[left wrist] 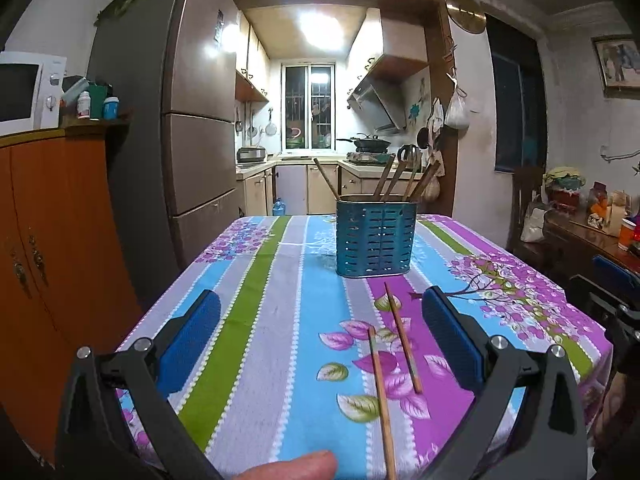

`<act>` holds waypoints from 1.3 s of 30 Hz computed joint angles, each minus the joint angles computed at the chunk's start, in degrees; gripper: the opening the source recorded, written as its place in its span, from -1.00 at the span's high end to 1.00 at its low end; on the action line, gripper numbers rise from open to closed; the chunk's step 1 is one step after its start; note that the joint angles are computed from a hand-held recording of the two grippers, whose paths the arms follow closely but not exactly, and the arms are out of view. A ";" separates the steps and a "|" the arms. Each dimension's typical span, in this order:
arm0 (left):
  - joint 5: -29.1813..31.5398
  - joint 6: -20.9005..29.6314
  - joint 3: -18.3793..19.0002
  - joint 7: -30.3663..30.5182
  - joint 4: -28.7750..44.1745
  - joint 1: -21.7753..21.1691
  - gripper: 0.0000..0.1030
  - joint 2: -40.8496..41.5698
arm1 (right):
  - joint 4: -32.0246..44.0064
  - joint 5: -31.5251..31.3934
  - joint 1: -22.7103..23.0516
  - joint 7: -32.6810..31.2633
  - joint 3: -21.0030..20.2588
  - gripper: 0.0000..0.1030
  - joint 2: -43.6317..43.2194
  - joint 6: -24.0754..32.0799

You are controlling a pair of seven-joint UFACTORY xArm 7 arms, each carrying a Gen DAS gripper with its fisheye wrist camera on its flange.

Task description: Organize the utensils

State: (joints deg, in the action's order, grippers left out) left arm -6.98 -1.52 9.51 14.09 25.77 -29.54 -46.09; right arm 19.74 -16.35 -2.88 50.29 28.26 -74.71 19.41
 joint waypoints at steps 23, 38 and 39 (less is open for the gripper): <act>1.95 -0.69 -2.42 -1.37 -9.44 1.74 -0.89 -13.41 | -0.42 -1.64 7.25 7.63 6.52 -0.91 -9.72 13.56; 3.37 -0.36 -3.75 -4.04 -10.71 3.27 -0.89 -16.08 | 0.38 -2.85 10.53 9.22 9.23 -0.91 -11.79 16.98; 3.40 -0.45 -3.87 -4.12 -10.81 3.37 -0.89 -16.18 | 0.38 -3.00 10.59 9.28 9.36 -0.91 -11.92 17.03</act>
State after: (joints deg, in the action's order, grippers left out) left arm -3.57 -1.97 5.64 9.97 14.97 -26.16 -62.27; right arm 20.12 -19.35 7.70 59.58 37.63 -86.63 36.44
